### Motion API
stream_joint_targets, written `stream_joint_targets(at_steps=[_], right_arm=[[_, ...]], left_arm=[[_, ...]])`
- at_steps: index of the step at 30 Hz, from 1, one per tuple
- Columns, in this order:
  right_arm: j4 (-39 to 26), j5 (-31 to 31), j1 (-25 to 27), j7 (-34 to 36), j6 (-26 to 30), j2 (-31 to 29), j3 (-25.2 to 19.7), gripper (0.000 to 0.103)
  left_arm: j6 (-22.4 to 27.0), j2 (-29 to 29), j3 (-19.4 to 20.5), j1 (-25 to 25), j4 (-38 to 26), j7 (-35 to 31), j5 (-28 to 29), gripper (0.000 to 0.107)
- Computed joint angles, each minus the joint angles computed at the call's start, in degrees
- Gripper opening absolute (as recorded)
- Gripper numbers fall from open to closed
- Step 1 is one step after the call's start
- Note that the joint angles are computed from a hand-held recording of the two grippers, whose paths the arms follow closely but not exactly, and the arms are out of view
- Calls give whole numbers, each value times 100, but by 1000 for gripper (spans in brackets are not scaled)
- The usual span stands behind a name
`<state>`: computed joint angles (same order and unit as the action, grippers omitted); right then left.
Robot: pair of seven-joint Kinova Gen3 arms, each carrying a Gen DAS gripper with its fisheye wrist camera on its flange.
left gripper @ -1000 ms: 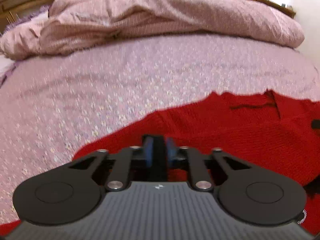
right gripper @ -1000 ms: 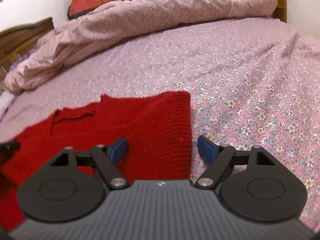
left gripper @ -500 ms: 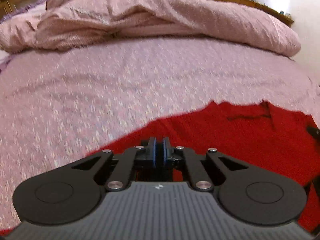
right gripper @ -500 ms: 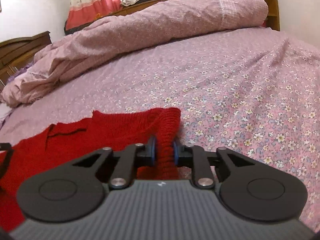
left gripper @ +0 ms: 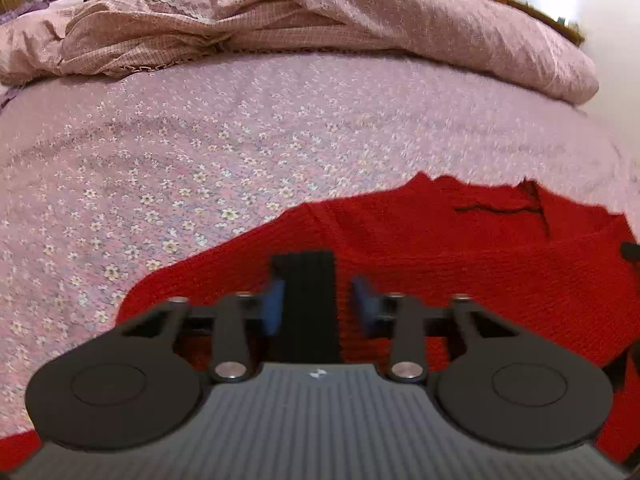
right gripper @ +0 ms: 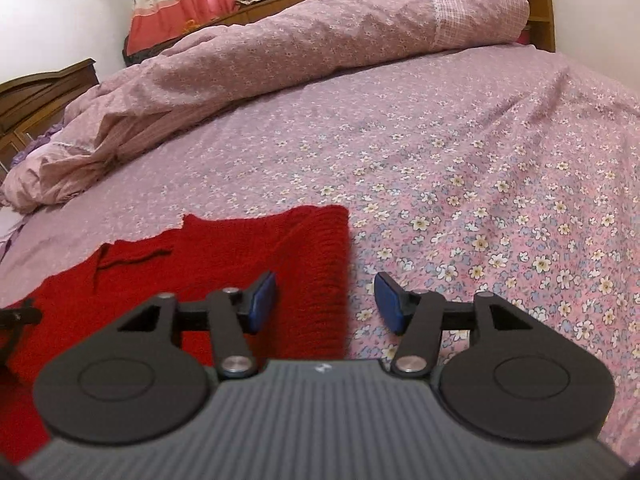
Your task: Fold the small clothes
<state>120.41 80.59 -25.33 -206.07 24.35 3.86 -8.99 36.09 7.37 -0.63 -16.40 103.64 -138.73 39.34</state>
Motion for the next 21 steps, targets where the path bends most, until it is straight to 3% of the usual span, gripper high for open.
stream_joint_targets(at_steps=[1,3,5,7,9,10,14,18,21], right_arm=[[0,21,-40,-43,87,-9,-18,57],[19,238,-199,-366,484,-19,-94,57],[81,662,-285,-730,857,-19,-249,57],[55,811,-375,-721,1087,34,-330,57],[-96,612,-392,-343,1145,196,-338,57],[-199,432,-424,-110,1224,344,-328,57],[-257,234,-453,142,953,521,-69,63],[-312,-30,-351,439,798,452,-51,64],[-482,-701,-385,907,968,323,-79,64]], left_arm=[[-157,-94,122,-93,100,-120,127,21],[-395,-277,492,-433,270,-499,485,20],[-758,-353,629,-394,335,-558,482,20],[-1074,-259,415,37,279,-244,109,20],[-1017,-53,0,527,97,222,-312,20],[-997,68,-105,665,30,455,-545,22],[-1609,39,-5,807,278,1279,-1477,54],[-1422,-118,-63,902,202,2177,-2336,61],[-1144,-406,-114,939,219,2760,-2773,68]])
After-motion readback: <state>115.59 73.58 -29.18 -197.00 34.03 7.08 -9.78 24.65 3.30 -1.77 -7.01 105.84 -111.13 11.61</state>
